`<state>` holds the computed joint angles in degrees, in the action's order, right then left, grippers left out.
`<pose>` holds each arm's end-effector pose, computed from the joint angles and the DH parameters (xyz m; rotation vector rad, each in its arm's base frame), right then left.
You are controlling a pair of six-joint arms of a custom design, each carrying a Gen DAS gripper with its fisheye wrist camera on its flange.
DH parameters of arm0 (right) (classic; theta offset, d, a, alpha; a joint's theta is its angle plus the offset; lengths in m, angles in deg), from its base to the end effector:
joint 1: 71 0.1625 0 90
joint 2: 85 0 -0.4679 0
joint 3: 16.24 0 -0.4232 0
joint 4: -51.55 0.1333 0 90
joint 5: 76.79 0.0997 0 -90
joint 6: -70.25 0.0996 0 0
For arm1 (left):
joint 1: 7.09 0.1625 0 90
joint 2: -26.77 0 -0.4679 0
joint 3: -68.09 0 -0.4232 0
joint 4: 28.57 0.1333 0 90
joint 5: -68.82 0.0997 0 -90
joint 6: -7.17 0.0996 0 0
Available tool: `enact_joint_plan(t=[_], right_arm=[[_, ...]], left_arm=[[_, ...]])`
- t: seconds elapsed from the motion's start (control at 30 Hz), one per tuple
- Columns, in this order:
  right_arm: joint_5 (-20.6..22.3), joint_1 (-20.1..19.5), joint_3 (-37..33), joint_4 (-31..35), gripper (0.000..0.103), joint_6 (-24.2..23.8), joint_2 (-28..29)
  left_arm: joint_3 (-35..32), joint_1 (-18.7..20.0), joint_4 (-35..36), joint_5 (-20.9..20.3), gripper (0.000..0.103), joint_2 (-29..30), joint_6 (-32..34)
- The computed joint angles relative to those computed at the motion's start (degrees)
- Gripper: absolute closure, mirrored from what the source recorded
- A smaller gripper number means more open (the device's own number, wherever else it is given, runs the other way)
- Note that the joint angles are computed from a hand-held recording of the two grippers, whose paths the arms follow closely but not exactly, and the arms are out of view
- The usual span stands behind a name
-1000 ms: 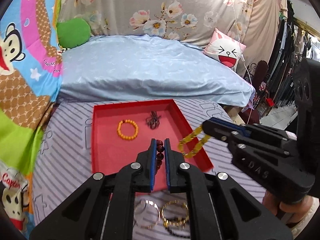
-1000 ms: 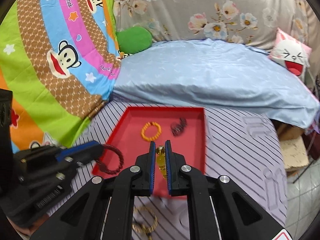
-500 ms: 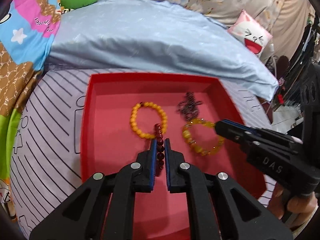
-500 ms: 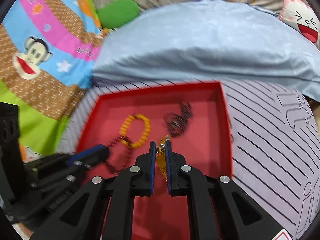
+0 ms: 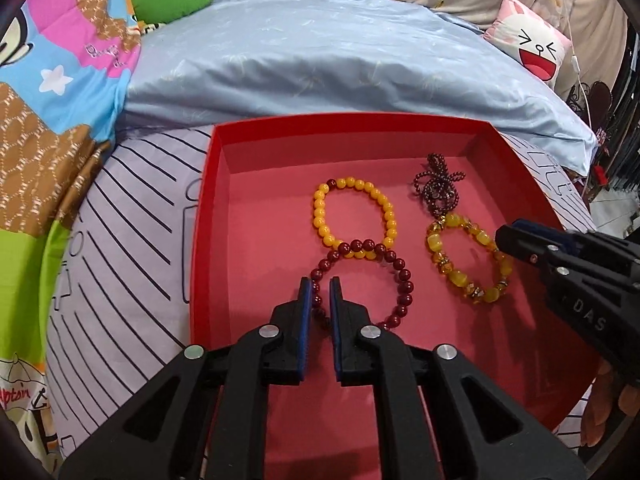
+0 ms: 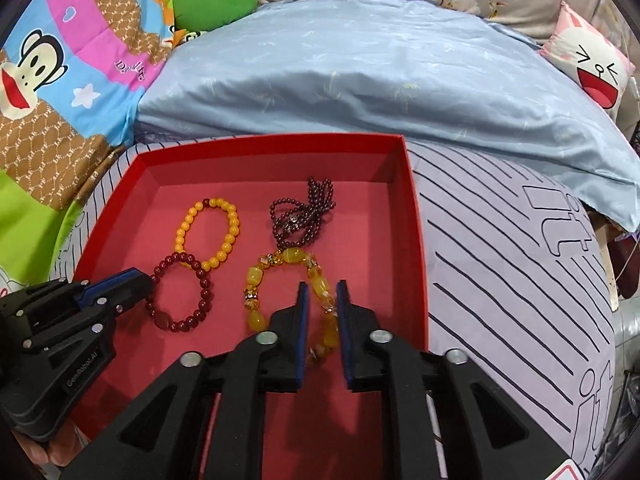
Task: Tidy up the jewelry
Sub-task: 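Lower both bracelets into the tray and open both tools, then withdraw both open tools from the red tray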
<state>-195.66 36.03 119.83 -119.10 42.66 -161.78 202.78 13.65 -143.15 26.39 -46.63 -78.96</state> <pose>0.2126 -0.4032 0.2092 0.8626 -2.4317 0.4229 -0.2791 -0.3268 0.1263 -0.0046 2.2594 -0.8046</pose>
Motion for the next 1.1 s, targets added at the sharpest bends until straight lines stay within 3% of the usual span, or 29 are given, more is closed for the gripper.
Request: enact_joint_plan(t=[0.03, 0.1, 0.13, 0.43, 0.73, 1.1], right_arm=[[0.52, -0.02, 0.18, -0.39, 0.07, -0.13, -0.43], [1.56, 0.1, 0.48, -0.84, 0.069, -0.29, -1.55], [1.77, 0.27, 0.47, -0.63, 0.069, -0.1, -1.89], [4.15, 1.63, 2.51, 2.01, 0.068, 0.81, -9.08], [3.24, 4.33, 6.99, 3.83, 0.068, -0.76, -17.46], [4.4, 3.74, 11.71, 13.56, 0.068, 0.26, -30.39]], left_arm=[[-0.27, -0.38, 1.22, 0.58, 0.075, 0.08, -0.86], [-0.7, -1.7, 5.05, 2.37, 0.057, 0.14, -4.4], [-0.82, -2.28, 6.22, 2.92, 0.056, 0.09, -5.45], [-2.44, -6.65, 13.55, 2.5, 0.056, -0.35, -11.47], [-4.16, -12.69, 20.43, -0.79, 0.056, 0.48, -19.59], [-4.84, -20.39, 25.53, -6.48, 0.056, 1.25, -27.11]])
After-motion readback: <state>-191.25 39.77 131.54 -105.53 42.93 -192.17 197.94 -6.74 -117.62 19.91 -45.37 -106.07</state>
